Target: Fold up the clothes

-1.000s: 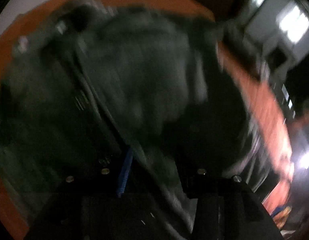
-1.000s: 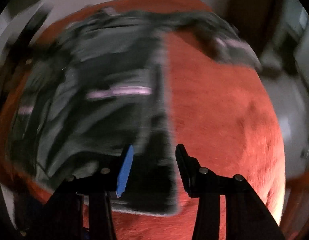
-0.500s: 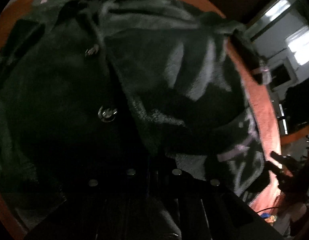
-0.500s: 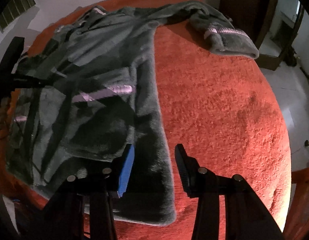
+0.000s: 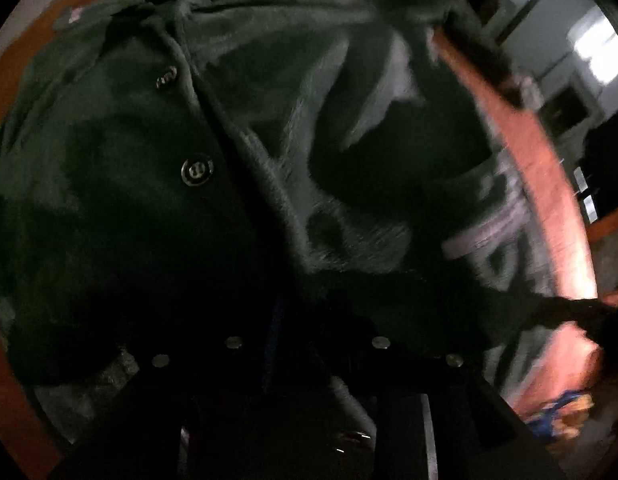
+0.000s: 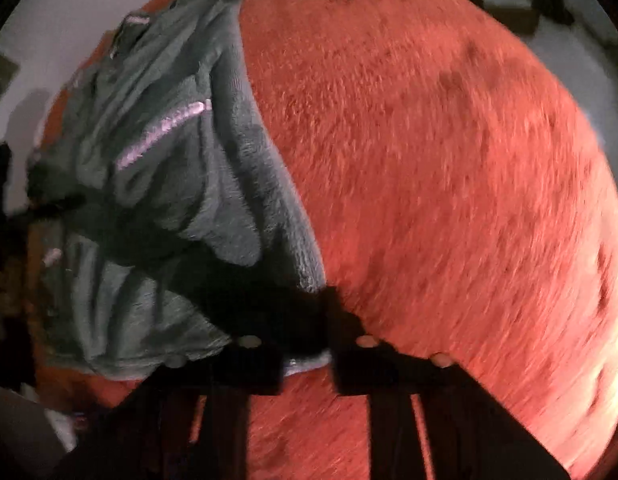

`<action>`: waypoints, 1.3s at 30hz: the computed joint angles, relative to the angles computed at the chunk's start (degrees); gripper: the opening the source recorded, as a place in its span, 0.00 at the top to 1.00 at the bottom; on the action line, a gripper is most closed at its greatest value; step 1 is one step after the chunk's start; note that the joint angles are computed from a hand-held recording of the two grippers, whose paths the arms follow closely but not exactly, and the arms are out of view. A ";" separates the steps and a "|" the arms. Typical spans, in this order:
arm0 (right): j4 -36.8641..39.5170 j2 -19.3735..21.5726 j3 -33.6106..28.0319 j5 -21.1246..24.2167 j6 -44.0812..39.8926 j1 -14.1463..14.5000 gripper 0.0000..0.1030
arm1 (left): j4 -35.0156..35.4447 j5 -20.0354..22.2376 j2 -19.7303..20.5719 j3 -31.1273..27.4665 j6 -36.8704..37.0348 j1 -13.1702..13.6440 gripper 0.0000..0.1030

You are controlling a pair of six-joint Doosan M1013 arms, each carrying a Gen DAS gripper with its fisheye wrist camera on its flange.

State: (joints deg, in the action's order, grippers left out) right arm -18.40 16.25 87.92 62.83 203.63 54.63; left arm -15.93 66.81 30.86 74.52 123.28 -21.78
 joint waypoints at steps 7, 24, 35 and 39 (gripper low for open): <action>0.44 0.12 -1.12 2.79 -3.14 0.08 0.89 | 1.66 -7.50 -2.30 4.39 2.38 -0.17 0.71; -11.68 6.21 -14.75 21.25 -23.97 -0.95 0.79 | 1.16 -10.53 -2.30 0.89 -15.86 14.66 0.69; 8.90 17.76 -28.51 -4.04 -58.44 -7.70 0.79 | -6.47 -0.60 -4.43 7.34 -15.53 20.86 0.68; 20.70 17.40 -25.17 -8.52 -54.98 -9.99 0.79 | -8.93 4.99 -4.89 8.48 -12.07 22.15 0.68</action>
